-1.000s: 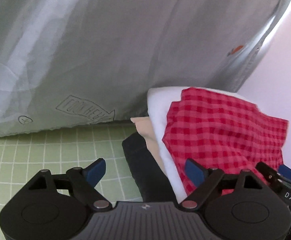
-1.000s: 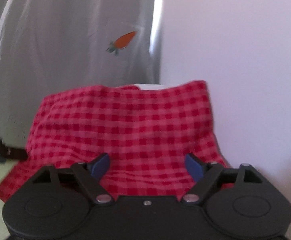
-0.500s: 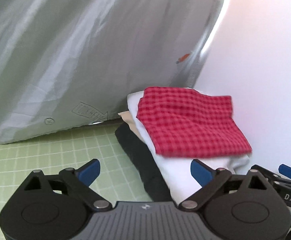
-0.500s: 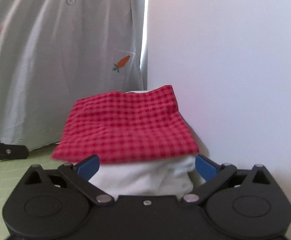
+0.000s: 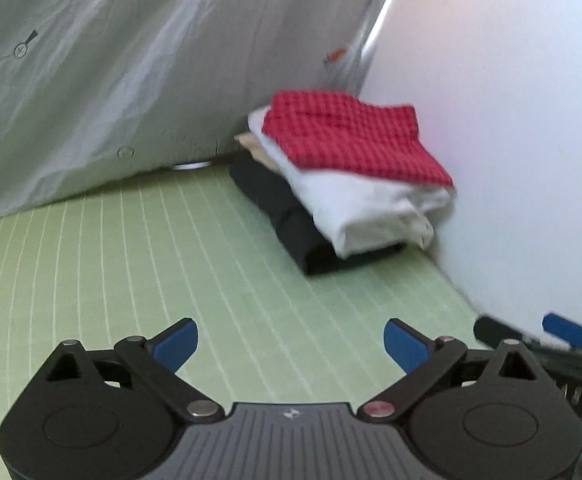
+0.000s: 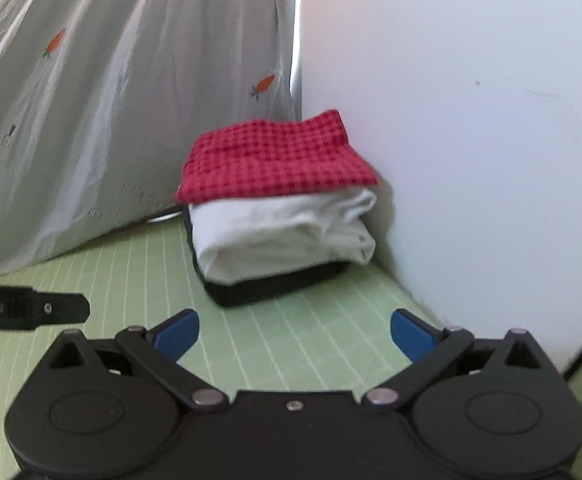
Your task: Fold clothes
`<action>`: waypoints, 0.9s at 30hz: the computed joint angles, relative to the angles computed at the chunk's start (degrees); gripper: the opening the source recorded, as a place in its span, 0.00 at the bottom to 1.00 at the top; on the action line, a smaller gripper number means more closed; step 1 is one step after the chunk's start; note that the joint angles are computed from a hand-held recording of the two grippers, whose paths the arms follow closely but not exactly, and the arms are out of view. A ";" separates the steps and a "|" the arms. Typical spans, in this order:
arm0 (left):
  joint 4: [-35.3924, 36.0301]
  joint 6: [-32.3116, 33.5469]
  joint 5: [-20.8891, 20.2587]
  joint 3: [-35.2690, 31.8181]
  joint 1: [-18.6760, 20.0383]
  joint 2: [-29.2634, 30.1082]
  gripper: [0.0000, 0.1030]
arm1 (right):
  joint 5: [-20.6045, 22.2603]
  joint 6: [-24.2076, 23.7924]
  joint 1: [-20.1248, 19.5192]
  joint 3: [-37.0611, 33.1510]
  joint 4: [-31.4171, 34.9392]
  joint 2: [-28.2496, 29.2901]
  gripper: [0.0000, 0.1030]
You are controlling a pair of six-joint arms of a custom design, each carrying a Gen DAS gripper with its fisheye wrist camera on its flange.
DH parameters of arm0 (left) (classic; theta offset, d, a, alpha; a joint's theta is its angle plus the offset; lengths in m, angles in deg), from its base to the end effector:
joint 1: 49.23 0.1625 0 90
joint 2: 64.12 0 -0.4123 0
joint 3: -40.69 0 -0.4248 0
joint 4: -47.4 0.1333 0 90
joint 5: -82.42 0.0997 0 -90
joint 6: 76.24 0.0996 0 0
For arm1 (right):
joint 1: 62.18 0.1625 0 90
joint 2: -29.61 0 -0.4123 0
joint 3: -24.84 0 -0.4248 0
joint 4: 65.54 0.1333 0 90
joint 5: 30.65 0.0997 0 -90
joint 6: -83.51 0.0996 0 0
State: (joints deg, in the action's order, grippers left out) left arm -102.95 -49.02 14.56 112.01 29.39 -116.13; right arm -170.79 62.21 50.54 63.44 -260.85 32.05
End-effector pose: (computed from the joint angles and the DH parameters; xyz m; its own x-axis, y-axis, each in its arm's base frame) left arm 0.0115 -0.8086 0.3428 -0.7828 0.2850 -0.5531 0.5700 0.6849 -0.4539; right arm 0.3742 -0.7465 -0.0719 -0.7387 0.2182 0.6377 -0.4680 0.5149 -0.7183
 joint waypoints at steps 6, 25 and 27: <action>-2.17 0.60 1.66 6.62 0.01 -3.97 0.96 | 0.89 2.87 0.42 8.63 -1.49 -3.89 1.00; -8.27 6.05 -0.93 11.80 0.00 -7.11 0.96 | 0.51 2.06 1.26 10.76 -2.56 -4.49 1.00; -7.73 6.27 -1.36 11.58 0.06 -7.10 0.96 | 0.26 2.18 1.26 10.61 -2.61 -4.43 1.00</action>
